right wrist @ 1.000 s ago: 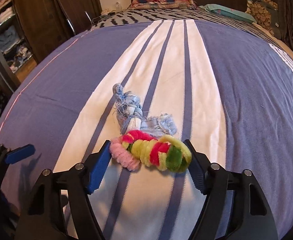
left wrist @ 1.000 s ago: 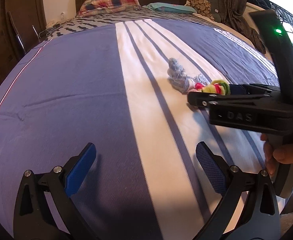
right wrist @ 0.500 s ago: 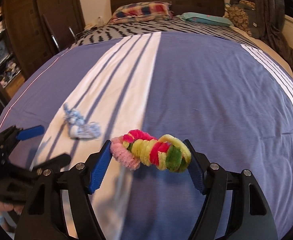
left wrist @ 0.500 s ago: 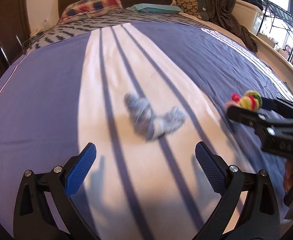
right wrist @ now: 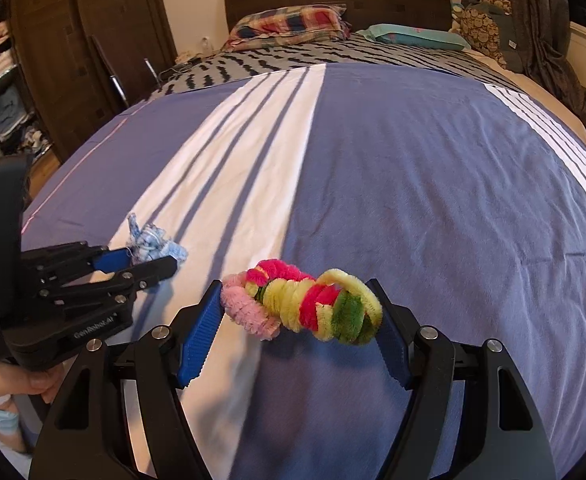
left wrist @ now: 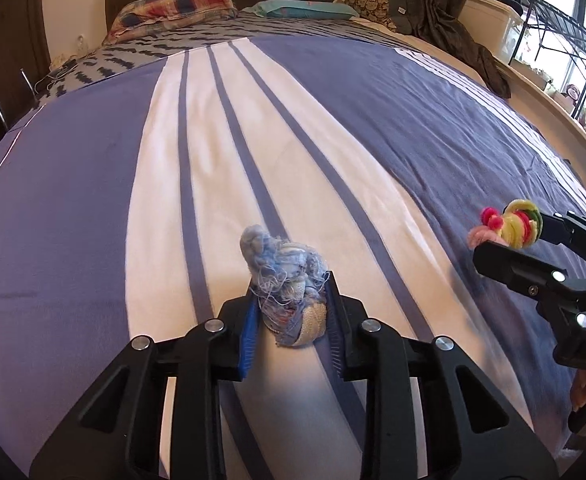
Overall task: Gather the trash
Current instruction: 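Grasp the blue-white sock with the left tool while the right tool holds the fuzzy toy, then carry the sock and fuzzy toy down to the clear bin with both tools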
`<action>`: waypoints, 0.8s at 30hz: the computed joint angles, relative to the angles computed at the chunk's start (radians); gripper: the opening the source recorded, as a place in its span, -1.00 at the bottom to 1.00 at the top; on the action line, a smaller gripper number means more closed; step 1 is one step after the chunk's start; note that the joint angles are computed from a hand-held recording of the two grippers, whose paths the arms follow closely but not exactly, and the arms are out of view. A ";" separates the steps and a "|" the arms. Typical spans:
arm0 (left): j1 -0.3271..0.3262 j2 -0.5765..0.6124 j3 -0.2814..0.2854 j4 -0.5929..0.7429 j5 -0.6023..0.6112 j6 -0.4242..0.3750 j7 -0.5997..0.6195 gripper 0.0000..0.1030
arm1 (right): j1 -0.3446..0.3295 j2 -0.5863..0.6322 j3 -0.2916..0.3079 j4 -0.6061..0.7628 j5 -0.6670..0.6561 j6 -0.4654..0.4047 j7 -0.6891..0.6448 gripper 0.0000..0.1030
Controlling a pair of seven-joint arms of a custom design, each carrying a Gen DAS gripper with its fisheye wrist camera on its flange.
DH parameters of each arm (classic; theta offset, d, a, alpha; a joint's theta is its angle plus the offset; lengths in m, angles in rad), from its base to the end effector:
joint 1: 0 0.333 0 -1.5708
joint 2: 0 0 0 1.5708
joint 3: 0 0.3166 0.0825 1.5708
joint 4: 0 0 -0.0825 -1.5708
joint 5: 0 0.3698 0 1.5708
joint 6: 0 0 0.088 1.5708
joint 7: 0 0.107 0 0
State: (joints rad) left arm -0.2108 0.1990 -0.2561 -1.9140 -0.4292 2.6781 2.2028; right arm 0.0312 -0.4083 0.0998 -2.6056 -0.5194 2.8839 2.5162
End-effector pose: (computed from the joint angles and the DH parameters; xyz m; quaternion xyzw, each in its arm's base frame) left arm 0.5745 -0.2644 0.4644 -0.3786 0.8687 -0.3037 0.0989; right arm 0.4222 0.0866 0.4712 -0.5348 0.7648 -0.2375 0.2696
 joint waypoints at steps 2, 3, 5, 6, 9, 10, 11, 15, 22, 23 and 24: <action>0.017 -0.066 -0.011 -0.076 -0.059 0.003 0.046 -0.47 | 0.011 -0.049 0.022 -0.026 -0.001 -0.015 0.016 0.39; 0.019 -0.094 -0.010 -0.105 -0.081 0.002 0.064 -0.47 | 0.014 -0.059 0.030 -0.031 -0.001 -0.021 0.022 0.38; 0.019 -0.171 -0.004 -0.186 -0.144 -0.003 0.112 -0.47 | 0.037 -0.097 0.041 -0.049 0.009 -0.038 0.030 0.38; 0.015 -0.196 0.005 -0.210 -0.170 -0.007 0.131 -0.47 | 0.051 -0.123 0.049 -0.064 0.016 -0.046 0.037 0.39; -0.001 -0.299 0.036 -0.305 -0.252 -0.021 0.179 -0.47 | 0.096 -0.176 0.064 -0.088 0.043 -0.085 0.047 0.38; -0.008 -0.325 0.047 -0.328 -0.269 -0.024 0.188 -0.47 | 0.108 -0.191 0.068 -0.092 0.050 -0.100 0.049 0.39; -0.015 -0.361 0.059 -0.357 -0.289 -0.030 0.200 -0.47 | 0.124 -0.216 0.080 -0.100 0.058 -0.121 0.056 0.38; -0.045 -0.496 0.100 -0.463 -0.333 -0.048 0.234 -0.46 | 0.168 -0.297 0.116 -0.120 0.072 -0.187 0.094 0.38; -0.091 -0.718 0.163 -0.625 -0.365 -0.092 0.264 -0.46 | 0.257 -0.428 0.184 -0.133 0.088 -0.330 0.179 0.39; -0.095 -0.745 0.169 -0.644 -0.365 -0.098 0.265 -0.46 | 0.267 -0.439 0.191 -0.134 0.087 -0.345 0.191 0.39; -0.098 -0.765 0.172 -0.658 -0.363 -0.103 0.263 -0.46 | 0.281 -0.453 0.198 -0.137 0.088 -0.361 0.204 0.39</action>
